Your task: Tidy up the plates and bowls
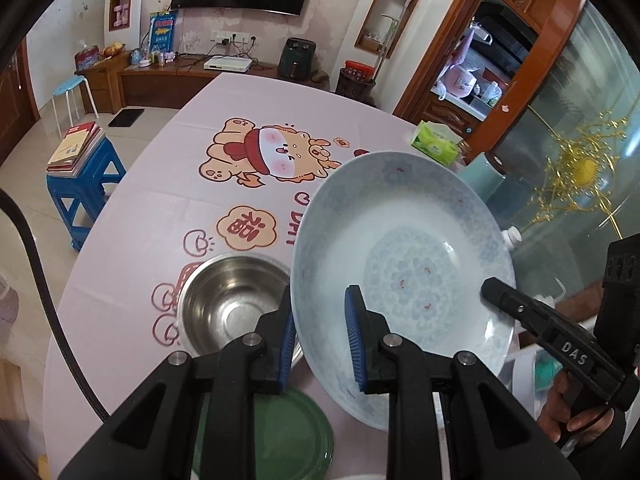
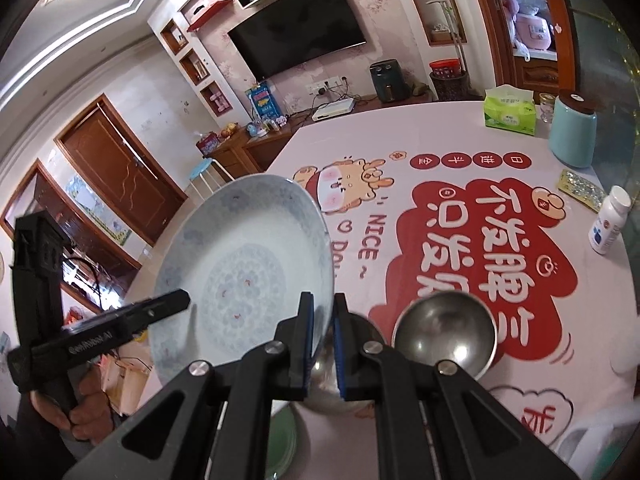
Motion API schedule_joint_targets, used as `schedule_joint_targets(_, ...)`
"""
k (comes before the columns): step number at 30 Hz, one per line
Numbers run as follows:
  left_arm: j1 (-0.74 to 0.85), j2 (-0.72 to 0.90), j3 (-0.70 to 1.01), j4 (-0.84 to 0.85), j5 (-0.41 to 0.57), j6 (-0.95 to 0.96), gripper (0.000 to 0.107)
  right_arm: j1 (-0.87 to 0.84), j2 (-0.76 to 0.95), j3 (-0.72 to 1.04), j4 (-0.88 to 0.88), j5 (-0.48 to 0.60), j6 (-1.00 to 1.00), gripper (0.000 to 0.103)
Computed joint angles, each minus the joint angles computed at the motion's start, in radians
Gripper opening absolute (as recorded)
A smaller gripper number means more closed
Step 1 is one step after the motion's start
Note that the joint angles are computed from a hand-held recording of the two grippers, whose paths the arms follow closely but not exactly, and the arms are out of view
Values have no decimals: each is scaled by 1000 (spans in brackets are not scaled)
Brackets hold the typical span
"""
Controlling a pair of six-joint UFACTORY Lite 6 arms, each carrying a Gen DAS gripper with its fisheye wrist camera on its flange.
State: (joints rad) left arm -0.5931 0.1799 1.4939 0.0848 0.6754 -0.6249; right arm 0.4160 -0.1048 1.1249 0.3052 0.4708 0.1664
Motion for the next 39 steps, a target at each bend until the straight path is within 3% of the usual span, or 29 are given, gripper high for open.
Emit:
schedule_joint_targets(8,-30,-224,-213,-20,-8,-3,21,168,-226,-189,-284,-14,405,9)
schedule_joint_targets(14,-78,-395,-363,-55,9,28,21,372,-395,-302,-629,65,874,9)
schedule_joint_targets(24,-193,-670,-557,-52,99,25,21,935,-503,-365,-1107,438,1633,9)
schedule_joint_targets(32,-348,-867,-680,-6,188,-91,21,1345,-410,-346,-1195,731,2028,9)
schedule_joint_targets(39,-554,-995,-795,70,249,-280,21,1590,-255,-276,-1153,890,2286,9)
